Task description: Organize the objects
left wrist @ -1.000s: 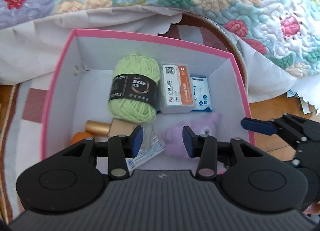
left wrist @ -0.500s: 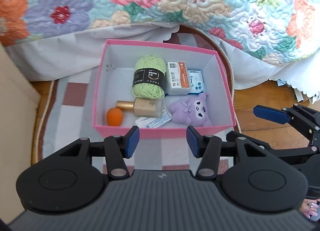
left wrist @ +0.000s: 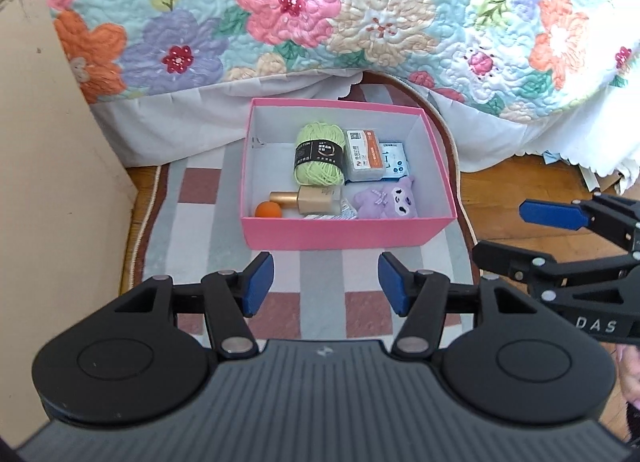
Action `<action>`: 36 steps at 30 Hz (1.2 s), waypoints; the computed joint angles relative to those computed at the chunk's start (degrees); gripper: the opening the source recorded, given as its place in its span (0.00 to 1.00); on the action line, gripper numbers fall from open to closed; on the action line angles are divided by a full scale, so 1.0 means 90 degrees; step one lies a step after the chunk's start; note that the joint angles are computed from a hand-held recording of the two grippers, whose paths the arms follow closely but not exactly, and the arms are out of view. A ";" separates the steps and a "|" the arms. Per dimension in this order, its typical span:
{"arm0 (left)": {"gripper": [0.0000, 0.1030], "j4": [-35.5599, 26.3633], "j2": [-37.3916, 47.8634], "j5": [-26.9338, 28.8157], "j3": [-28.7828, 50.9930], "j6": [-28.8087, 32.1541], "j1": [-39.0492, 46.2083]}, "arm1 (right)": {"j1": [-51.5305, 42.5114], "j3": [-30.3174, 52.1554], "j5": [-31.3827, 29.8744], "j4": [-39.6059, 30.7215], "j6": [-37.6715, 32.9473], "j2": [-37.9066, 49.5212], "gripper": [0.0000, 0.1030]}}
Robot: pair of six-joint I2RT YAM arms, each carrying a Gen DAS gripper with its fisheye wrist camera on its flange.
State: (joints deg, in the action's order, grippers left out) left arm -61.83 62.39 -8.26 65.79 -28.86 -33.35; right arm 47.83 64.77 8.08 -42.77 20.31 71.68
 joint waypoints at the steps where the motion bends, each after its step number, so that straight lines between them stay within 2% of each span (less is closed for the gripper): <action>1: 0.58 -0.0109 -0.0110 -0.0077 0.0002 -0.0044 -0.0088 | 0.0089 0.0016 0.0050 -0.0077 0.0065 -0.0063 0.71; 5: 0.59 -0.0419 -0.0551 -0.0351 -0.0109 -0.0261 -0.0471 | 0.0491 -0.0026 0.0344 -0.0316 0.0372 -0.0316 0.73; 8: 0.59 -0.0492 -0.0963 -0.0178 -0.0305 -0.0407 -0.0552 | 0.0807 -0.0164 0.0609 -0.0418 0.0625 -0.0482 0.73; 11: 0.61 -0.0514 -0.1218 -0.0350 -0.0514 -0.0600 -0.0765 | 0.1017 -0.0366 0.0741 -0.0459 0.0881 -0.0641 0.74; 18: 0.62 -0.0513 -0.1380 -0.0369 -0.0963 -0.0575 -0.0608 | 0.1415 -0.0810 0.0980 -0.0582 0.1575 -0.0985 0.74; 21: 0.66 -0.0443 -0.1489 -0.0605 -0.1130 -0.0593 -0.0716 | 0.1496 -0.0883 0.1024 -0.0620 0.1694 -0.0984 0.74; 25: 0.68 -0.0405 -0.1597 -0.0639 -0.1268 -0.0697 -0.0833 | 0.1617 -0.0870 0.1267 -0.0700 0.1765 -0.0872 0.74; 29: 0.71 -0.0371 -0.1588 -0.0562 -0.1343 -0.0717 -0.0837 | 0.1535 -0.0944 0.1174 -0.0623 0.1823 -0.0871 0.76; 31: 0.75 -0.0362 -0.1581 -0.0602 -0.1372 -0.0761 -0.0888 | 0.1531 -0.0970 0.1208 -0.0596 0.1853 -0.0835 0.85; 36: 0.85 -0.0347 -0.1590 -0.0660 -0.1409 -0.0887 -0.0984 | 0.1657 -0.0965 0.1369 -0.0614 0.1944 -0.0724 0.86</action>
